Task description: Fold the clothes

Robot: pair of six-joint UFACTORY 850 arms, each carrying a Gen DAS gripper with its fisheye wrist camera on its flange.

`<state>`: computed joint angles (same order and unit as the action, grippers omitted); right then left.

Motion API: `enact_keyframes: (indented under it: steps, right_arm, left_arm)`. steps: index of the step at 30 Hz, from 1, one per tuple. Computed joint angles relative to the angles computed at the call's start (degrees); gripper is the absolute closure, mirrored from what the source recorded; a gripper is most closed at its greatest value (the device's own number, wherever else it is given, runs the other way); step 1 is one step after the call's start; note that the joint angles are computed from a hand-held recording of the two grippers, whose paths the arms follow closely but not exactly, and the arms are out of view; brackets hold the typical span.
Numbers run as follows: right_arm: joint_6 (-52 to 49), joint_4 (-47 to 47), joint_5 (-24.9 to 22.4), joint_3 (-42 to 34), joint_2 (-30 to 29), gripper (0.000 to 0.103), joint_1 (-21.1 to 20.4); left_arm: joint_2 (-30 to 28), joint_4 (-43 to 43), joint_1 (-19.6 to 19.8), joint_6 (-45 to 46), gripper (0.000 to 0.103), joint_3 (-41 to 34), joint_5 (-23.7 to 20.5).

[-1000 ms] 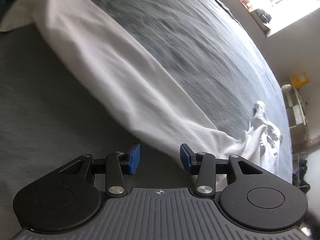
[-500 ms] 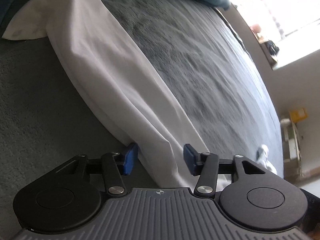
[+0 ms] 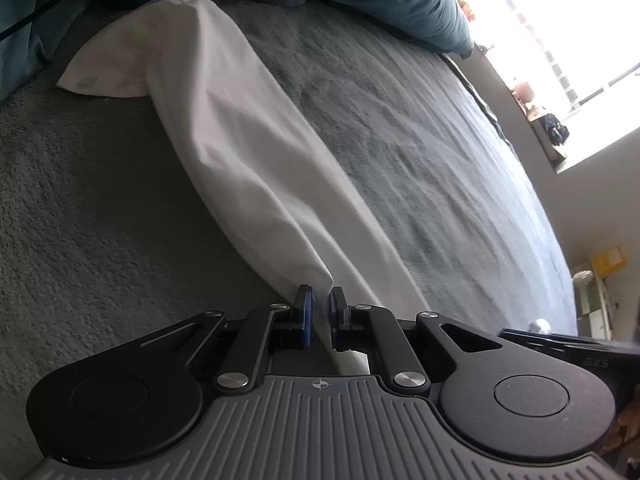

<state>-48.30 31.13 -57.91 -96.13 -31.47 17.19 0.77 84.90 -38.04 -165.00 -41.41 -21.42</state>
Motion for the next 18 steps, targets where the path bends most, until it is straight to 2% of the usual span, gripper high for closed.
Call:
enact_keyframes:
  steps: [2,7,8,9,10,14,18]
  right_arm:
    - [-0.7,-0.8,-2.1,-1.6,-2.2,0.068,0.8]
    - [-1.4,-3.6,-2.2,-1.5,-4.3,0.066,3.0]
    - [-2.1,-4.4,-1.4,-1.3,-4.1,0.069,3.4]
    - [-2.0,-5.7,-0.3,-0.9,-3.5,0.082,3.9]
    - [-1.8,-6.9,0.8,-0.5,-2.9,0.101,4.3]
    - [-7.2,-1.8,2.6,-0.1,-1.4,0.102,3.9]
    - [-14.7,8.2,5.2,0.6,0.1,0.102,4.0]
  left_arm:
    - [0.2,1.7,0.4,-1.3,0.096,0.7,0.5]
    - [0.2,5.1,0.5,-2.2,0.095,0.7,1.8]
    - [0.1,5.4,0.5,-2.0,0.095,0.6,1.8]
    - [-0.3,5.0,0.3,-1.4,0.095,0.4,1.4]
    - [-0.5,4.9,-0.1,-1.3,0.095,0.2,0.6]
    - [-1.8,0.2,-1.5,4.3,0.099,-1.7,-2.9]
    - [-1.4,-2.8,-3.5,6.7,0.103,-2.2,-6.7]
